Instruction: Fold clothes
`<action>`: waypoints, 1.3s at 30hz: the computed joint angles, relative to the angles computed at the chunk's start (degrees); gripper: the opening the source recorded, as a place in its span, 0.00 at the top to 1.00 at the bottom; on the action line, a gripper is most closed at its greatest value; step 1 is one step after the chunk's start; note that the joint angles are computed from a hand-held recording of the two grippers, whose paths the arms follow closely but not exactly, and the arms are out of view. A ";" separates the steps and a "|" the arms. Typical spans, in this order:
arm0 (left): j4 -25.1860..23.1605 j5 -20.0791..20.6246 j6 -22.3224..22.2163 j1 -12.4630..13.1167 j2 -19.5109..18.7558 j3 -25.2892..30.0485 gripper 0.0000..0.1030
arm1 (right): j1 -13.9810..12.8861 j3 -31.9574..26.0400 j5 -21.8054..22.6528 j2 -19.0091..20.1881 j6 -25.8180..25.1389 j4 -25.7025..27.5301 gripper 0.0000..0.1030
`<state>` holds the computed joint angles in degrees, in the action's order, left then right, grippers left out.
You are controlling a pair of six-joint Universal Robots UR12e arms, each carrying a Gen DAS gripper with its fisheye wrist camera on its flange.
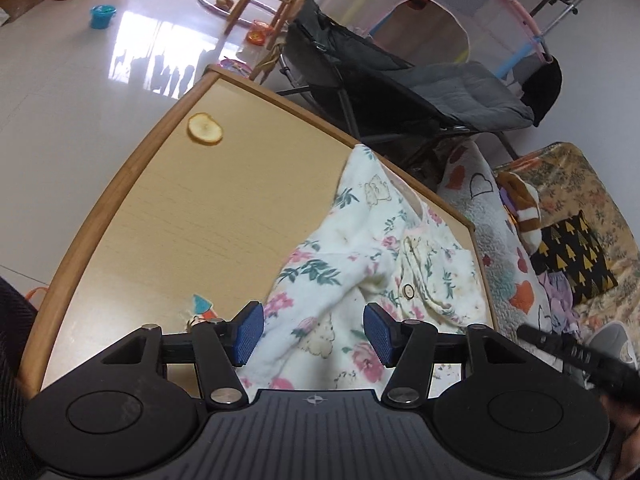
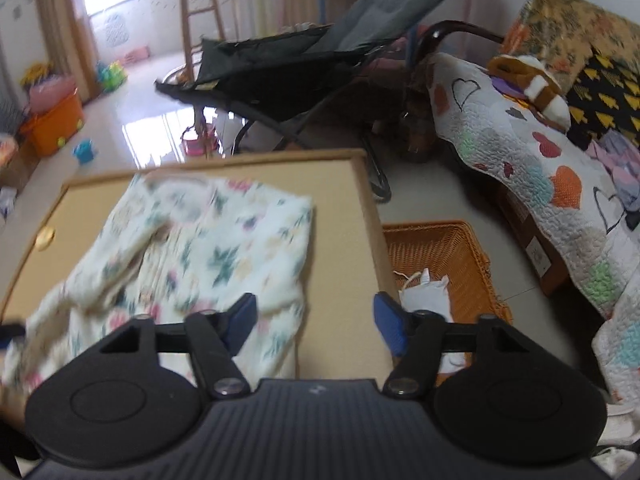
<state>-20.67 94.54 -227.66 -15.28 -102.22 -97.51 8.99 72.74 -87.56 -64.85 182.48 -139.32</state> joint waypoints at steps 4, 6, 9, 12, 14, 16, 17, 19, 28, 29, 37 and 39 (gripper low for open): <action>1.22 0.09 2.14 0.01 0.04 -0.57 0.44 | -0.32 -3.85 0.84 2.81 3.44 2.91 0.71; 1.53 0.33 2.92 -0.03 0.28 -1.04 0.44 | -0.39 -5.20 1.61 3.91 5.01 3.99 0.72; 1.12 2.20 5.26 -0.33 0.54 -1.27 0.44 | -0.36 -5.90 2.94 4.70 6.54 4.05 0.72; 0.88 2.48 6.28 -0.21 0.98 -1.84 0.44 | 0.02 -6.54 2.34 5.40 6.92 4.38 0.71; 0.45 2.23 5.57 0.02 1.19 -2.13 0.44 | 0.19 -7.06 2.17 5.86 7.34 5.36 0.71; 0.11 2.20 4.90 0.19 1.29 -2.25 0.44 | 0.21 -7.38 2.48 6.22 7.86 6.07 0.71; 0.12 2.20 4.65 0.28 1.33 -2.33 0.44 | 0.22 -7.45 2.66 6.35 7.68 6.26 0.71; -0.02 2.27 4.12 0.42 1.41 -2.43 0.44 | 0.30 -7.73 2.61 6.62 6.73 6.98 0.71; -1.28 2.22 2.26 0.61 1.39 -2.45 0.44 | 0.32 -7.53 4.40 6.66 2.44 6.40 0.94; -1.34 2.28 2.15 0.62 1.41 -2.48 0.44 | 0.38 -7.56 4.29 6.63 1.80 6.30 0.94; -1.37 2.54 1.56 0.54 1.49 -2.61 0.44 | 1.15 -7.36 2.40 6.14 -4.61 4.49 0.95; -1.52 2.53 1.14 0.57 1.53 -2.64 0.44 | 1.58 -7.00 1.63 5.94 -7.61 3.20 0.95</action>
<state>-22.19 97.07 -226.52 -14.71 -100.68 -100.16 10.57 65.75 -85.93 -58.91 174.87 -136.12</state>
